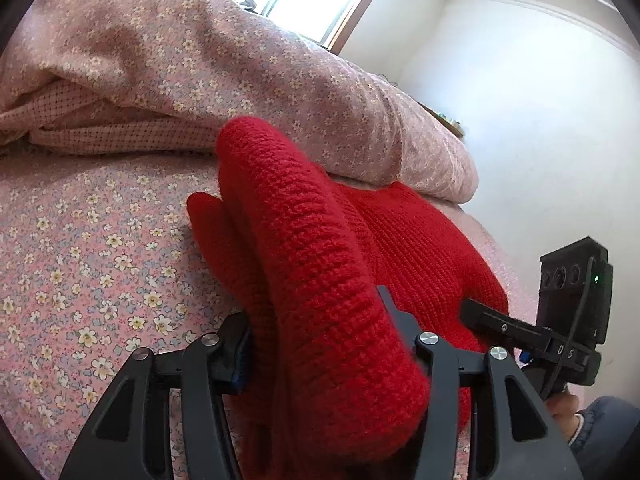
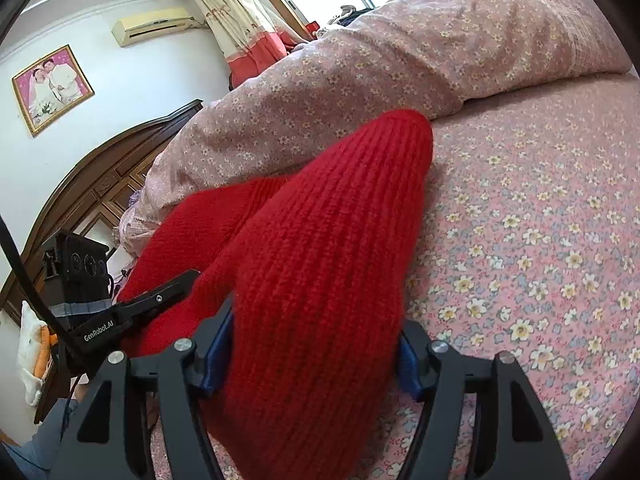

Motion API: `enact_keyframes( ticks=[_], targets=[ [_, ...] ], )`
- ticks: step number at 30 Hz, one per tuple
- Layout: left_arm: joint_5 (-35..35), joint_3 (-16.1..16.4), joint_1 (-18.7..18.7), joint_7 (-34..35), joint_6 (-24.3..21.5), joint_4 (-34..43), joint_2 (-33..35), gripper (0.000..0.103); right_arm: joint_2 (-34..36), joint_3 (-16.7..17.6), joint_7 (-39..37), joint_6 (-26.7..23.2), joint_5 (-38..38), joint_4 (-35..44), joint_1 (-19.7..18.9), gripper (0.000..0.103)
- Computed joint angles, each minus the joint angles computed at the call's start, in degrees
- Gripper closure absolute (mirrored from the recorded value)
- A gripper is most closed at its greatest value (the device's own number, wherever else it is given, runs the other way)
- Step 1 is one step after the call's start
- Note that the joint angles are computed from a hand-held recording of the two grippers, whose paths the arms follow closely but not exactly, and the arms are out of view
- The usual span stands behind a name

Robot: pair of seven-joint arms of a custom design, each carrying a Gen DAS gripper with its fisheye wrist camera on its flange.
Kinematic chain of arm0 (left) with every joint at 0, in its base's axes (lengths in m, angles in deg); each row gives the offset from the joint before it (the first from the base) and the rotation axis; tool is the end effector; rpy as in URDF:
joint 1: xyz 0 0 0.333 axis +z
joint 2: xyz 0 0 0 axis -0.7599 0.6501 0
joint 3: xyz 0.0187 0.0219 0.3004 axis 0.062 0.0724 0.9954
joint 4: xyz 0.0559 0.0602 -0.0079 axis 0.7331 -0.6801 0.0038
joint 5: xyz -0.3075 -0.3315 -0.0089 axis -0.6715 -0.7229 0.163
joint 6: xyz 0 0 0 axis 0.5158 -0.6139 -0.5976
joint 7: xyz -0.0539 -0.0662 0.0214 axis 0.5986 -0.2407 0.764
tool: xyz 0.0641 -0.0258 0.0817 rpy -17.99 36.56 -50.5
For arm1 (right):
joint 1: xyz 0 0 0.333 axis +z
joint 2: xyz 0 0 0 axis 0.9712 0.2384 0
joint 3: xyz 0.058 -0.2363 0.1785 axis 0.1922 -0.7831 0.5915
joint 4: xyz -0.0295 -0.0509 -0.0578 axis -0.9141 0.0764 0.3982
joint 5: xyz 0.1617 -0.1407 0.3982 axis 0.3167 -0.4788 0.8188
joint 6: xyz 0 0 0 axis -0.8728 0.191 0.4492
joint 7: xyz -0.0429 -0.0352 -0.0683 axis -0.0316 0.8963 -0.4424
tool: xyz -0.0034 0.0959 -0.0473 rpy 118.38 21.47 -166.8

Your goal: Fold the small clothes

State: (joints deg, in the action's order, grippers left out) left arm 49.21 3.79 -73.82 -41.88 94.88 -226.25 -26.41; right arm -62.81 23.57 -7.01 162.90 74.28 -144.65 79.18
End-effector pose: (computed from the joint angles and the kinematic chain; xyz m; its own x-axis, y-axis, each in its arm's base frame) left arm 0.4850 -0.2230 0.5198 -0.0956 -0.8898 0.4462 -0.5994 -0.3064 -0.7395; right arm 0.5957 -0.0019 0.4859 0.5265 -0.6855 -0.5029 -0.7146 -0.0363 -0.6986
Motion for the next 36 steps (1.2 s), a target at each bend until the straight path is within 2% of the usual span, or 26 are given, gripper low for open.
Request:
enact_keyframes(
  ticks=[7,16,20,23,26,36],
  targets=[
    [1.7,-3.0,2.8,-2.0,-1.0,0.5,0.1,0.056,-0.6,0.0,0.2,0.6,-0.4,-0.7,0.3,0.031],
    [2.1,-2.8,2.7,-2.3,-1.0,-0.3,-0.7,0.056,-0.1,0.0,0.6,0.1,-0.4,-0.4,0.2,0.028],
    [3.1,-3.3,3.4,-2.9,-0.3,-0.9,-1.3,0.059,0.4,-0.2,0.8,-0.8,-0.2,0.2,0.0,0.028],
    [3.2,-2.0,1.8,-2.5,0.1,-1.9,-2.4,0.061,0.9,-0.4,0.5,-1.8,0.9,0.6,-0.3,0.028],
    [4.6,-3.8,3.5,-3.7,-0.8,-2.2,-3.2,0.061,1.1,-0.4,0.4,-2.5,1.3,0.7,-0.6,0.029],
    [4.9,-4.4,3.9,-4.9,-2.9,-1.6,-3.3,0.056,1.5,-0.1,1.0,-3.2,1.1,1.1,-1.0,0.026]
  ],
)
